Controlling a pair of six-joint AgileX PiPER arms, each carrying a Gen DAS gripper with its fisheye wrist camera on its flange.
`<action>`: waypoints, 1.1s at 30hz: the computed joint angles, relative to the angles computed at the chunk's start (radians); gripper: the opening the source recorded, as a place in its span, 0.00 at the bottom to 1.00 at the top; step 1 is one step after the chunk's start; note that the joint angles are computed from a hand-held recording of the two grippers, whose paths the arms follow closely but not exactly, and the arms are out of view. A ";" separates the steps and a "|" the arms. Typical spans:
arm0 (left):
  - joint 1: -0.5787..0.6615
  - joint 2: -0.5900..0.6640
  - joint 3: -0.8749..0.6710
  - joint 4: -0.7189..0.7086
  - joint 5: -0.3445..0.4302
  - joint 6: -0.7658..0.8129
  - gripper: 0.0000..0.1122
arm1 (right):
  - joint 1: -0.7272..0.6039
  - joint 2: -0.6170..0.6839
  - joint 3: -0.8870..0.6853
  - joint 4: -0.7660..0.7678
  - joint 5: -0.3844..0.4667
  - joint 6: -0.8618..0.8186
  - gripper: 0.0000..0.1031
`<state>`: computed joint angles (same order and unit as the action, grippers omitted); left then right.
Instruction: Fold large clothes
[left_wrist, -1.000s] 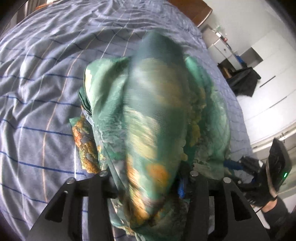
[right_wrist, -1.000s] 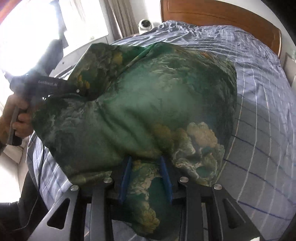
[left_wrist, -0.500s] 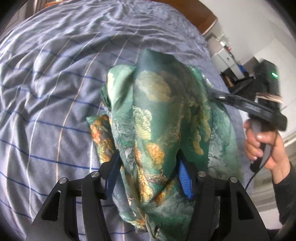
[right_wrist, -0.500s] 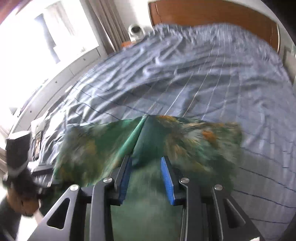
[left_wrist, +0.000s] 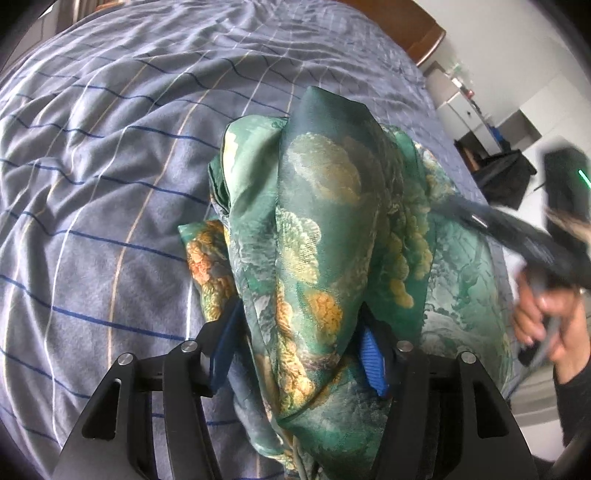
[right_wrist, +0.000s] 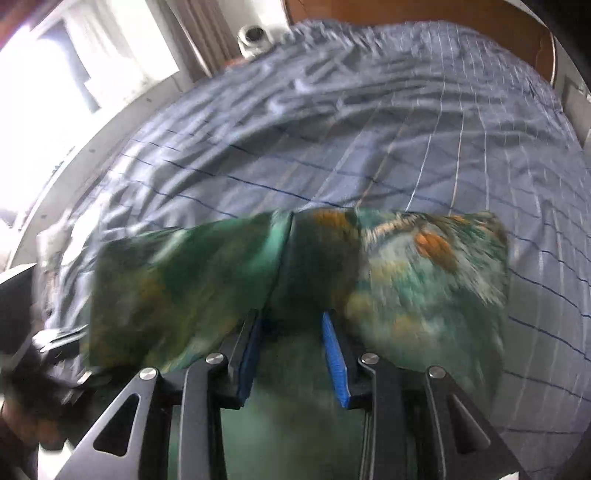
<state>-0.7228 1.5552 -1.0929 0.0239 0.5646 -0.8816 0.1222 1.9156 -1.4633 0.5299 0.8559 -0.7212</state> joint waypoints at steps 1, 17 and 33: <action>0.003 0.001 -0.001 -0.006 0.000 0.009 0.54 | -0.026 -0.065 0.070 0.041 -0.003 -0.078 0.33; -0.039 0.025 -0.027 0.097 0.029 -0.060 0.57 | -0.400 -0.465 0.694 0.134 0.018 -0.515 0.35; -0.411 0.006 -0.235 0.697 0.578 -0.645 0.69 | -0.753 -0.646 0.696 0.274 0.229 -0.670 0.68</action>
<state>-1.1340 1.5614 -1.3282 0.7205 1.1425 -1.5269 -0.6310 1.2692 -0.7669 0.8035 1.0845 -1.3909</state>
